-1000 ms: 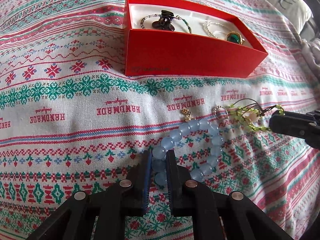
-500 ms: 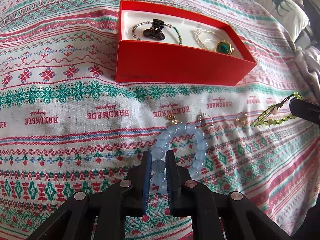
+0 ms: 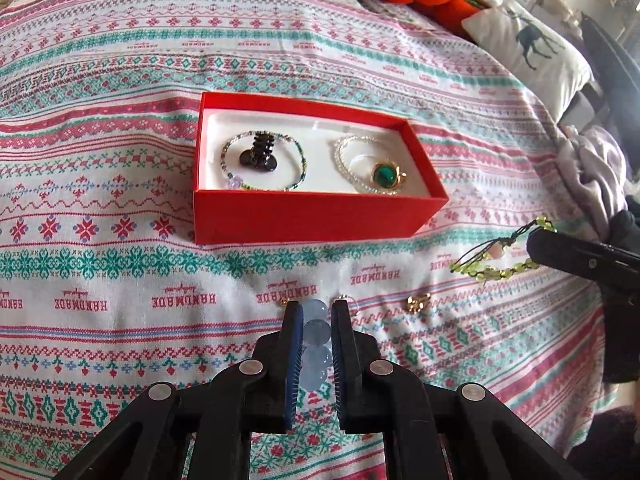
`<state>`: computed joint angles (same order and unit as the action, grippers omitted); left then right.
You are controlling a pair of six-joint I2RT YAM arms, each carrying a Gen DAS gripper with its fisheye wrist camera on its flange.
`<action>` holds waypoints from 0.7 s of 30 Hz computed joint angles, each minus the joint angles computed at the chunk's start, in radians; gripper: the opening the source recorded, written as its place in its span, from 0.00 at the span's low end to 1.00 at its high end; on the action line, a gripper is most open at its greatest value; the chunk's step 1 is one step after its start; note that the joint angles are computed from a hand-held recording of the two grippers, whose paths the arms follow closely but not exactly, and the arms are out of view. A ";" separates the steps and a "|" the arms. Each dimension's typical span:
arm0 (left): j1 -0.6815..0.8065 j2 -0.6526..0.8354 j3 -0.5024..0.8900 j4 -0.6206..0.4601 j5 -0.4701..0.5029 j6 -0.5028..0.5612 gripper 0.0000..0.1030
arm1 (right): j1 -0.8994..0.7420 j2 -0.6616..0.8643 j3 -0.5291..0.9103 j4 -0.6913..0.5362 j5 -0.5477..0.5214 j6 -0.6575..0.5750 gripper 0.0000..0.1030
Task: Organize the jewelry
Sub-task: 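Lift and carry the blue bracelet and green necklace over the red box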
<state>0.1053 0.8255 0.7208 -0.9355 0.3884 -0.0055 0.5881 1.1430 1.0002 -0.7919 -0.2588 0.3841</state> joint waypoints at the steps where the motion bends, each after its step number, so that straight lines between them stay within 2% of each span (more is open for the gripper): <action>1: -0.005 0.003 0.005 0.004 0.002 -0.009 0.08 | -0.020 0.000 -0.004 0.009 -0.045 0.002 0.09; 3: -0.026 0.008 0.006 0.016 -0.008 -0.027 0.09 | -0.056 0.006 -0.014 0.024 -0.114 -0.001 0.09; 4: -0.032 0.010 0.001 0.020 -0.016 -0.028 0.09 | -0.055 0.026 -0.011 0.015 -0.094 -0.025 0.08; 6: -0.062 0.026 -0.022 0.044 -0.044 -0.046 0.09 | -0.003 0.119 0.002 -0.042 0.106 -0.059 0.08; 7: -0.068 0.035 -0.034 0.050 -0.052 -0.049 0.09 | 0.004 0.179 -0.005 -0.058 0.162 -0.066 0.08; 8: -0.073 0.044 -0.046 0.057 -0.060 -0.051 0.09 | -0.016 0.229 -0.020 -0.061 0.158 -0.069 0.08; 11: -0.076 0.050 -0.064 0.064 -0.076 -0.046 0.09 | -0.092 0.250 -0.053 -0.024 0.072 -0.063 0.08; 17: -0.045 0.047 -0.048 0.057 -0.058 -0.026 0.09 | -0.105 0.098 -0.026 -0.006 -0.032 -0.098 0.08; 19: -0.041 0.042 -0.043 0.051 -0.052 -0.024 0.09 | -0.114 0.069 -0.012 -0.003 -0.099 -0.100 0.08; 21: -0.042 0.038 -0.042 0.049 -0.047 -0.024 0.09 | -0.149 0.038 -0.004 0.009 -0.233 -0.108 0.08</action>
